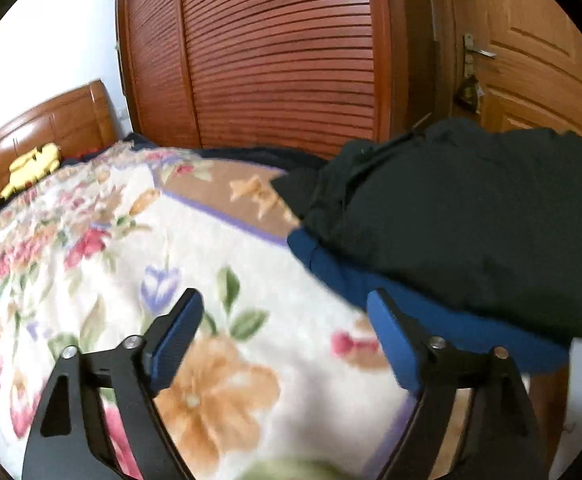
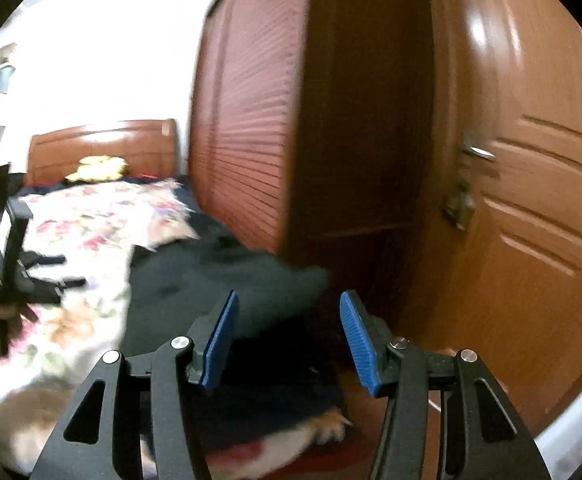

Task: Fold large clothes
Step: 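Lower the coat onto the blue cloth pile and open both tools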

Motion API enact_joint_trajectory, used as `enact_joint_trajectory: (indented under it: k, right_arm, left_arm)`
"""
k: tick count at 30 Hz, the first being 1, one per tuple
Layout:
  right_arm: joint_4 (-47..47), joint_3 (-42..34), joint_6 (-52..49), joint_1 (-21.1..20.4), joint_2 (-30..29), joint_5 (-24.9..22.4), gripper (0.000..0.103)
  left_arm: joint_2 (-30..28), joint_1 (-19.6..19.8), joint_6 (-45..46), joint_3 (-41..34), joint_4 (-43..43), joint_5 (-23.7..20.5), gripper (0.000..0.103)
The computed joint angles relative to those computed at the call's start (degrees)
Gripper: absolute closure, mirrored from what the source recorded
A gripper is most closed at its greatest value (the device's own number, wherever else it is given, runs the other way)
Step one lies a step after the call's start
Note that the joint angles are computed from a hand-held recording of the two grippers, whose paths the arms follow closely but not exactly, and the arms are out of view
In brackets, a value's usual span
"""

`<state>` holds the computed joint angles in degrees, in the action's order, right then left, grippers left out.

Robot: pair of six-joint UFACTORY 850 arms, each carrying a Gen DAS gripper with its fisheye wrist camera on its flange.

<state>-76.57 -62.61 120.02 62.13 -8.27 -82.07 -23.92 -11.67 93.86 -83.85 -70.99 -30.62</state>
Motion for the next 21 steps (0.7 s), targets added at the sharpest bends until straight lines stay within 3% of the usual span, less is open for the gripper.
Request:
enact_joint_trajectory:
  k: [3, 7, 13, 16, 18, 21]
  right_arm:
    - [-1.48, -3.5, -1.64, -0.82, -2.76, 3.32, 0.048]
    - [0.04, -4.88, -2.84, -4.47, -3.9, 7.24, 0.048]
    - [5.42, -1.86, -4.39, -11.35, -1.61, 15.21, 0.048]
    - [4.59, 2.72, 2.94, -13.29, 0.36, 19.01, 0.048]
    - [2.74, 5.5, 8.1, -12.83, 2.48, 19.97, 0.048]
    - [3.86, 4.32, 5.78, -12.96, 2.72, 18.9, 0.048]
  left_arm:
    - [2.03, 2.46, 2.86, 3.44, -2.63, -2.61, 0.0]
    - [5.8, 6.05, 9.15, 9.42, -7.43, -7.46, 0.0]
    - [9.99, 10.52, 14.67, 15.95, -11.11, -11.0, 0.0]
    - [10.74, 12.47, 17.21, 17.87, -12.5, -11.43, 0.0]
    - [11.09, 13.34, 19.04, 19.01, -13.7, -11.22, 0.0]
    - [11.32, 14.65, 19.89, 20.03, -14.09, -11.15, 0.0]
